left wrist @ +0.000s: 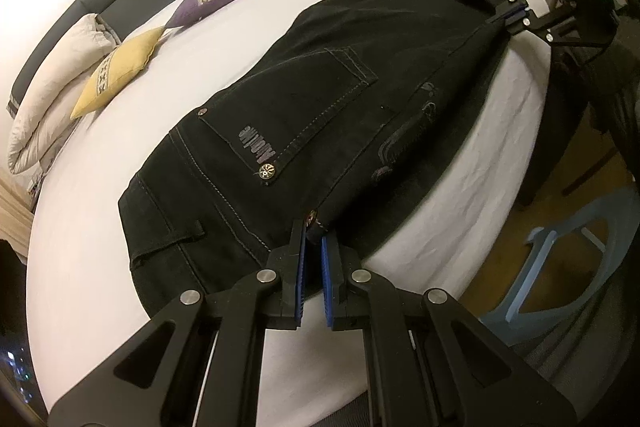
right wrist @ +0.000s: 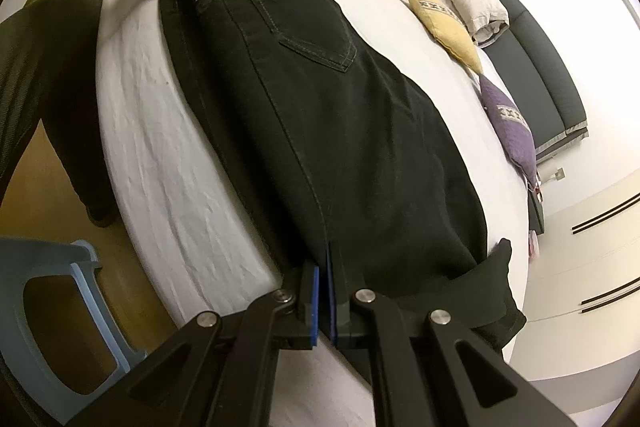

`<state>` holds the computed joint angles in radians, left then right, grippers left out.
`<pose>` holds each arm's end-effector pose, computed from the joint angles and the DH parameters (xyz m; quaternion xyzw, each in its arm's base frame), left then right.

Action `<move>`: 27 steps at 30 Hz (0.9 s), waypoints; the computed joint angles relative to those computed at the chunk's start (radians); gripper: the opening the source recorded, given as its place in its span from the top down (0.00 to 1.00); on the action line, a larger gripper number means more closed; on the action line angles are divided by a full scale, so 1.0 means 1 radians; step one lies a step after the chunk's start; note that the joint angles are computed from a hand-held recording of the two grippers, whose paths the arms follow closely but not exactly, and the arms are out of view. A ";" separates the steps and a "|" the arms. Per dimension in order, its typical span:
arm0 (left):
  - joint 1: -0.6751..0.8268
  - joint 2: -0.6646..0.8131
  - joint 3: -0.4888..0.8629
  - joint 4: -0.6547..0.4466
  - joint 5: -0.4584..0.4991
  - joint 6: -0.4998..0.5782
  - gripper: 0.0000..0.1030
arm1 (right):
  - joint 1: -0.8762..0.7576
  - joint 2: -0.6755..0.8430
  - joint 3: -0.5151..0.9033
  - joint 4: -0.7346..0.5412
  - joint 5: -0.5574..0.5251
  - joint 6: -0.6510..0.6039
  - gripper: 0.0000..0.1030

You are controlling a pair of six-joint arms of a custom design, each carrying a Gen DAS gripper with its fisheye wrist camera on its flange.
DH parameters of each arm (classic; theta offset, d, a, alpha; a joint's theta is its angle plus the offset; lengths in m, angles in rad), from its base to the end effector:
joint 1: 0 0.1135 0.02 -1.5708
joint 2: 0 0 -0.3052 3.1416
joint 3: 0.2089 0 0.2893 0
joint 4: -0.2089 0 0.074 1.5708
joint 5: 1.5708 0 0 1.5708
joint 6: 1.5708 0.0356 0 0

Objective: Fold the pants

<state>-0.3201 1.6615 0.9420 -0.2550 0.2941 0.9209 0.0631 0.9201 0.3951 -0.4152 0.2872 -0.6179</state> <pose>0.3392 -0.1233 0.1866 0.5848 0.7443 -0.0478 0.3190 0.1741 0.0009 0.1791 -0.2724 0.9017 -0.2149 0.2579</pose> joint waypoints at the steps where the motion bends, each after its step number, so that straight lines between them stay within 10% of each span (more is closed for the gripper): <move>1: 0.001 -0.002 -0.008 0.005 -0.001 0.009 0.94 | 0.000 -0.003 -0.003 0.000 0.000 0.004 0.96; 10: 0.016 0.006 -0.016 0.002 -0.006 0.012 0.86 | 0.043 -0.061 -0.041 -0.007 0.051 -0.003 0.81; 13: 0.012 -0.009 0.035 -0.146 -0.035 0.050 0.80 | -0.088 -0.144 0.011 -0.160 -0.111 0.010 0.40; 17: 0.030 -0.046 0.105 -0.338 0.003 0.053 0.80 | -0.317 -0.226 0.071 -0.296 -0.310 -0.009 0.40; 27: -0.184 0.112 0.315 -0.250 0.083 -0.442 0.80 | -0.933 0.344 0.583 -0.286 -0.658 0.299 0.38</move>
